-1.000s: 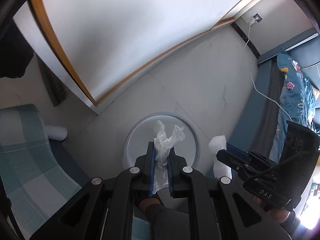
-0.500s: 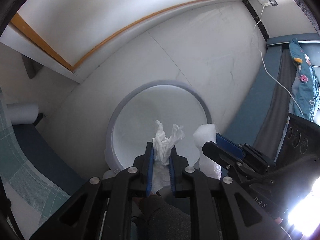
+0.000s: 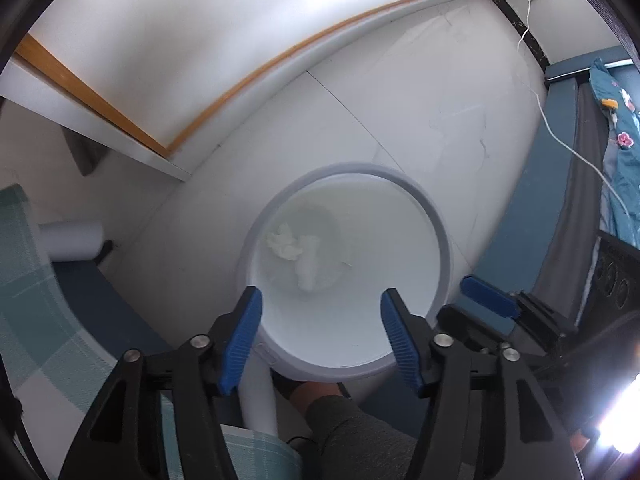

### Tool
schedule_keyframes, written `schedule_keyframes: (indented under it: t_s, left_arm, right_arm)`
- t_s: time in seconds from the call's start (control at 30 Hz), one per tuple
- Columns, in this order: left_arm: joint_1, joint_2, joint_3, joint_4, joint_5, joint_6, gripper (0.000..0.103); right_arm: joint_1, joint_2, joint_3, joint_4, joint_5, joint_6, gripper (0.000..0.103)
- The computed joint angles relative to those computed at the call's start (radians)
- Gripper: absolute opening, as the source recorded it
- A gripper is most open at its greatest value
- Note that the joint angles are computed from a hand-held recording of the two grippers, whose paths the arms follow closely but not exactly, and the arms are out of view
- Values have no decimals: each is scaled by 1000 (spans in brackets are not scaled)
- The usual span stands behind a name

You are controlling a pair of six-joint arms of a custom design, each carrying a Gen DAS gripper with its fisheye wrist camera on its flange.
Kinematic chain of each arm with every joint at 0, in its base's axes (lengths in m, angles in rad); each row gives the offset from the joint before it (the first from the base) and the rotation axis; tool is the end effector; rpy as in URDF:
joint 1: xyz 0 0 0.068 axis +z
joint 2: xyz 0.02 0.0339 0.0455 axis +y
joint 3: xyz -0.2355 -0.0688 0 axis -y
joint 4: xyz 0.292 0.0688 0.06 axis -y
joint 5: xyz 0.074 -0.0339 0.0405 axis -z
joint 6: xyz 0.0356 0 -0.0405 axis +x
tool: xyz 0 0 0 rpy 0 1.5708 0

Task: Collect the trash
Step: 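Open both grippers to drop the tissue and foam into the bin, then move both open grippers back over the checked table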

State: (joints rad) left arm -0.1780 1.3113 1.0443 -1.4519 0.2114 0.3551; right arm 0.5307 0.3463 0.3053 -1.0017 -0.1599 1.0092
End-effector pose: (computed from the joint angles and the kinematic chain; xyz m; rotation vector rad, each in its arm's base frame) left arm 0.2359 -0.0500 0.2143 -0.7661 -2.8951 0.3361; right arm 0.1245 0.0796 0.1471 0.6026 2.7258 0.6858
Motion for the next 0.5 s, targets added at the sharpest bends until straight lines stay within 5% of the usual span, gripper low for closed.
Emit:
schedule_keyframes:
  t_s: [0.23,0.5]
  left_arm:
    - [23,-188,8,-29,-66,58,63]
    - [214,-311,119,-62,-14,84,63]
  right_arm:
    - [-24,-77,69,-124,53,-26,66]
    - [64,-2,280,-202,196,-15,71]
